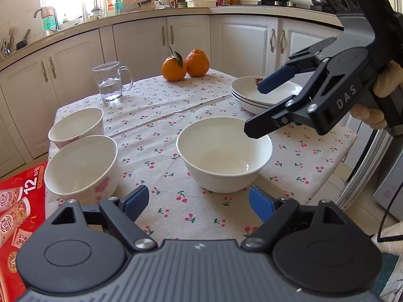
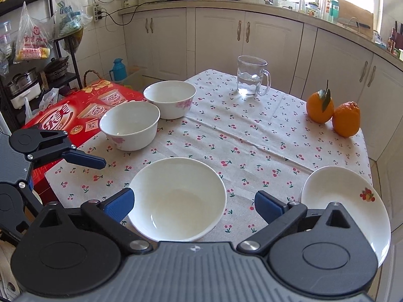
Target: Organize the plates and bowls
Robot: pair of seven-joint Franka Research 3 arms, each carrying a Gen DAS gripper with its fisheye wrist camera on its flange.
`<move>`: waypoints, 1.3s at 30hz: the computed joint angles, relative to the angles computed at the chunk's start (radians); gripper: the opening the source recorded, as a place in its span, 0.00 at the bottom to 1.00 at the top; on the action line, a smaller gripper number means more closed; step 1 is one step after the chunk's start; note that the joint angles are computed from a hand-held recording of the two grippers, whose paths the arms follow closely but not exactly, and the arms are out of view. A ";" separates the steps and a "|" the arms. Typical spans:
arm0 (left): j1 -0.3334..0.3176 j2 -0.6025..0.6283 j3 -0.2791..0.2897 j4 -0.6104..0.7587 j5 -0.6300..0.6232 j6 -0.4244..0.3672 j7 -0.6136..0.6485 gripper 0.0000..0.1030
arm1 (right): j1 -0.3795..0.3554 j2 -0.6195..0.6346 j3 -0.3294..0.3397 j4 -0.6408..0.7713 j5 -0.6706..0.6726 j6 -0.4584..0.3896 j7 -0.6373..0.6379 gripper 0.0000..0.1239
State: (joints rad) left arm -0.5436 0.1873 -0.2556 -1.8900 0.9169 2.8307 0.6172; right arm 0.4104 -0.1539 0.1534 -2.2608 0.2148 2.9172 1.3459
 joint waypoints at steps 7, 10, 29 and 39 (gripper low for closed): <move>0.011 -0.017 0.011 0.003 0.034 -0.084 -0.021 0.84 | -0.004 0.039 -0.001 0.070 -0.040 -0.037 -0.036 0.83; 0.023 -0.028 0.012 -0.005 0.057 -0.112 -0.039 0.84 | 0.019 0.070 -0.015 0.123 0.028 -0.077 -0.122 0.83; 0.098 -0.004 0.029 -0.012 0.099 -0.118 -0.104 0.84 | 0.033 0.478 0.013 0.705 0.113 -0.433 -0.263 0.83; 0.093 0.032 0.052 0.020 0.098 -0.093 -0.101 0.84 | 0.058 0.699 0.008 1.019 0.094 -0.631 -0.252 0.79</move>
State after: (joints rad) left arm -0.4509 0.2196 -0.2039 -1.8698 1.0150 2.7379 0.5159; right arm 0.4687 0.5452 0.1609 -1.2416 0.3084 2.2862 1.0942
